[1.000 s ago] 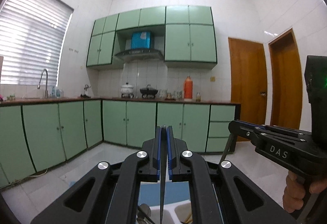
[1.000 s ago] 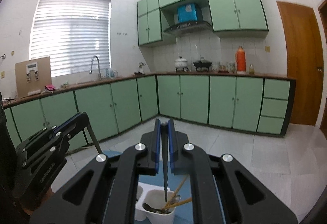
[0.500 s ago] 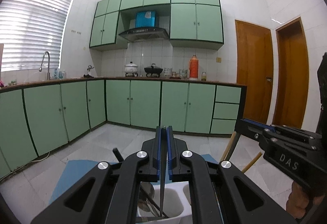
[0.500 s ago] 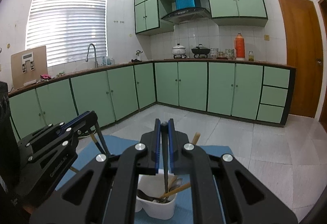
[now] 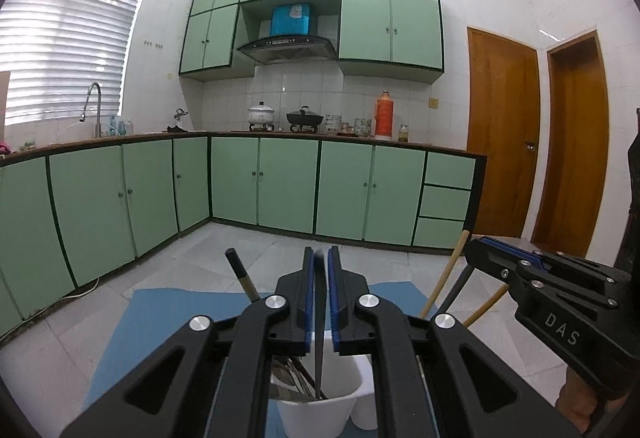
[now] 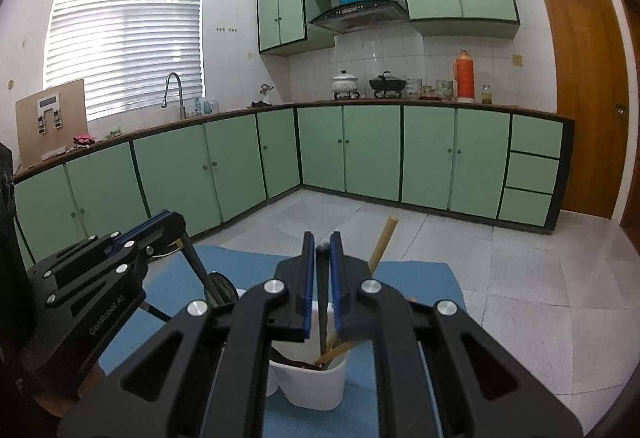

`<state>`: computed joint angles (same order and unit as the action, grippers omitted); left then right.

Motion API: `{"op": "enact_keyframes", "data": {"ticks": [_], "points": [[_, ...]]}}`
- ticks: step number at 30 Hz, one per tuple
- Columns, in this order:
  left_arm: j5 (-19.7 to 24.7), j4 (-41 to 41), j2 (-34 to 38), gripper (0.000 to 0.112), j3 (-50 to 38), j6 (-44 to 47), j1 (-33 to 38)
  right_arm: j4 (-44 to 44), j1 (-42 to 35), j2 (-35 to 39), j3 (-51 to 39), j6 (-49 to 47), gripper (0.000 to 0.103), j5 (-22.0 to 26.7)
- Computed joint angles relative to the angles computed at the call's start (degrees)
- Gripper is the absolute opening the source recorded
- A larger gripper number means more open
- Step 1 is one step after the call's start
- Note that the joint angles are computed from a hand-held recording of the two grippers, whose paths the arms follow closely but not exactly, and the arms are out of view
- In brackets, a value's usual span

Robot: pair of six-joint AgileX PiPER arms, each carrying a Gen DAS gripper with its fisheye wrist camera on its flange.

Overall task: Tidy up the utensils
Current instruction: 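Open both tools and withdraw them up from the holder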

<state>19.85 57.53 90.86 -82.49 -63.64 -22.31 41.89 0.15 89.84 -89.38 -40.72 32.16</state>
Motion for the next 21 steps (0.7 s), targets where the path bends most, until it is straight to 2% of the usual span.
{"op": "enact_keyframes", "data": {"ticks": [2,3,5,7,10,13,17,21], "points": [[-0.09,2.10,-1.61,0.015,1.42,-1.92,-0.38,1.78,-0.58,-1.68,0.95,-1.53,0.010,0.03],[0.14,3.33,-2.36,0.022,2.05,-3.14,-0.69,2.46,-1.09,-1.91,0.64,-2.08,0.010,0.53],[0.73,6.30,-4.43,0.030,3.80,-6.39,-1.47,4.08,-1.89,-3.71,1.67,-3.73,0.014,0.75],[1.13,9.35,-7.12,0.040,6.12,-9.65,-2.43,5.03,-2.37,-6.34,3.81,-4.94,0.025,0.18],[3.06,12.82,-10.29,0.052,8.67,-12.88,-4.33,7.28,-3.61,-10.11,7.15,-7.61,0.033,0.21],[6.48,17.26,-14.49,0.067,12.44,-16.95,-7.38,10.35,-5.44,-13.83,10.87,-10.89,0.044,0.57],[10.80,18.89,-19.17,0.077,16.58,-19.11,-11.33,13.26,-8.02,-18.93,16.24,-14.35,0.055,1.05],[17.06,20.95,-23.85,0.085,21.18,-21.18,-16.61,17.34,-12.83,-23.80,21.09,-18.06,0.064,4.62]]}}
